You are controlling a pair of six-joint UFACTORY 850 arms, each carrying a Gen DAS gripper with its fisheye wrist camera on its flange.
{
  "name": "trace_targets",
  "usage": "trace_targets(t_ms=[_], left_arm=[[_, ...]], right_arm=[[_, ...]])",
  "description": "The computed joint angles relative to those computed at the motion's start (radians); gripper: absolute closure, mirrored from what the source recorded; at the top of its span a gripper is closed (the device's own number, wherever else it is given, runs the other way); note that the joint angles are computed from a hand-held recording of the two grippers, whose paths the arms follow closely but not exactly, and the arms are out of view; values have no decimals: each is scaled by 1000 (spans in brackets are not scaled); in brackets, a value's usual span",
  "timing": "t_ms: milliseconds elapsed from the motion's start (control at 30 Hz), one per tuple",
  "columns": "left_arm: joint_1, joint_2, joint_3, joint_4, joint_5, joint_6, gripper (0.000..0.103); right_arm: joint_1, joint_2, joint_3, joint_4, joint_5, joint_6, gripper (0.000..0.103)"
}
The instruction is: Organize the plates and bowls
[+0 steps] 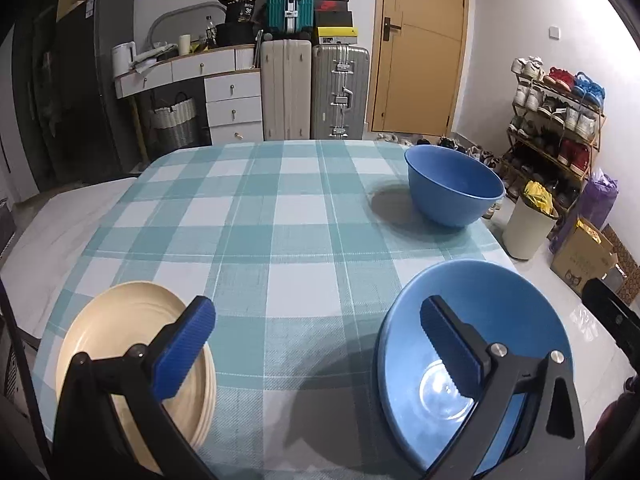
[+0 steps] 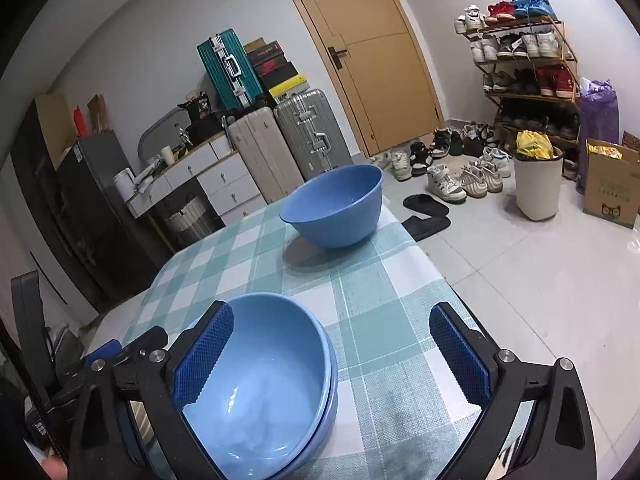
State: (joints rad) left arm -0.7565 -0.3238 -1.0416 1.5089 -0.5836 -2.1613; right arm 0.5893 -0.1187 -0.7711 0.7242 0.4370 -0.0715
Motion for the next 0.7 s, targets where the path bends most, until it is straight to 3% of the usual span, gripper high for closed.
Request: trace_targets(t_ms=[100,200,233,333,400,600,700], left_arm=[[-5,1,-5,-29,-10,59,0],[-40,-18,-34,-84,-123,184,0],[-41,-18,-45,-108,-127,230,0],[-20,4,-62,-153,-49,281,0],[3,5,-96,-212,1,345,0],[38,-92,-329,-369,-44,708,0],[76,-171,-470,-548,-28,962,0]], right_arm=[[1,-16,-17,28,-13,-28,3],[-2,-26,-29,54,-18,-48,3],[-3,-27,-31,70,-20,-62,3],[1,-30,-37,243,6,-210,3],[-17,-24,-32,260,-6,-204,3],[-71,5,1,122,-53,-37,3],[-89,10,4,69,-90,-11,3]])
